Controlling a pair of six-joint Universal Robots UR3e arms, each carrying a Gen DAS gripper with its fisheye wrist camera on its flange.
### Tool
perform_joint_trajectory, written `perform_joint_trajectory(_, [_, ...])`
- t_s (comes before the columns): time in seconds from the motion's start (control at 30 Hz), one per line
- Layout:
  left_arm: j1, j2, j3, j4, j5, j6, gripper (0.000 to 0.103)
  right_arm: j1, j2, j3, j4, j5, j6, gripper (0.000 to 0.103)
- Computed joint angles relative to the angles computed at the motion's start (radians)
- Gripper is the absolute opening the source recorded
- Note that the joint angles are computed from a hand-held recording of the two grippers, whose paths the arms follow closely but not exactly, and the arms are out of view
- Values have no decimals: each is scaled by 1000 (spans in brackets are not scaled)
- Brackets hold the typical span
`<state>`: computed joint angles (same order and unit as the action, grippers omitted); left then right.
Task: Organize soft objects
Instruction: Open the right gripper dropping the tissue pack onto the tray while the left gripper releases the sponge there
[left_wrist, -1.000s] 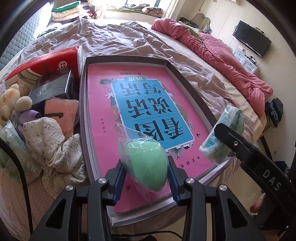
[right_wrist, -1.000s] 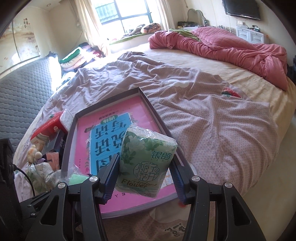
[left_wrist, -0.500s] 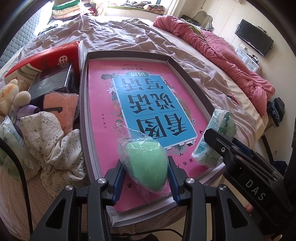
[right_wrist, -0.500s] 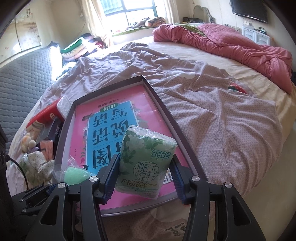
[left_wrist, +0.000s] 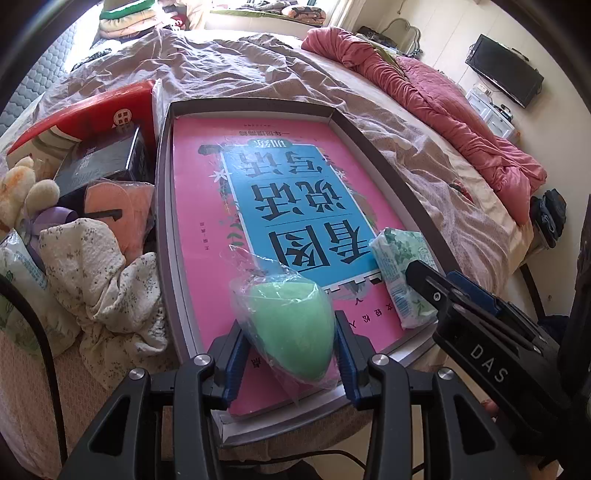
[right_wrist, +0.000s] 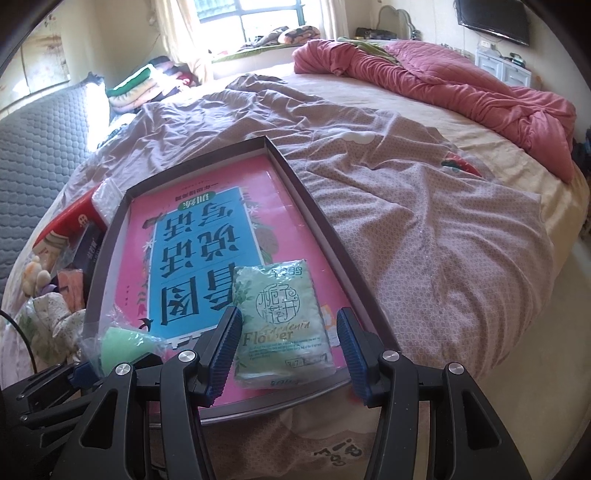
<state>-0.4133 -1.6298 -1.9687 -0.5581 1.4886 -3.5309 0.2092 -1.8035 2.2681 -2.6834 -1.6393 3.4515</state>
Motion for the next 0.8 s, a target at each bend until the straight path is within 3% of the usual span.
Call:
perform_joint_trajectory(0.23, [-3,22,2,-30,6,5,49,-30,-29,8,31,26,2,55])
perform_joint_trajectory(0.3, [-11,23,5,-33,21,2,55,-39,-43,12,38,33,2,55])
perform_joint_trajectory(0.63, [2,84,-19,-64,11,30,56,-61,-115,20,114,62,18,55])
perform_joint_trajectory(0.8, [2,109,-32,-72,21,35,62,-54,-125,19,125,46,20,56])
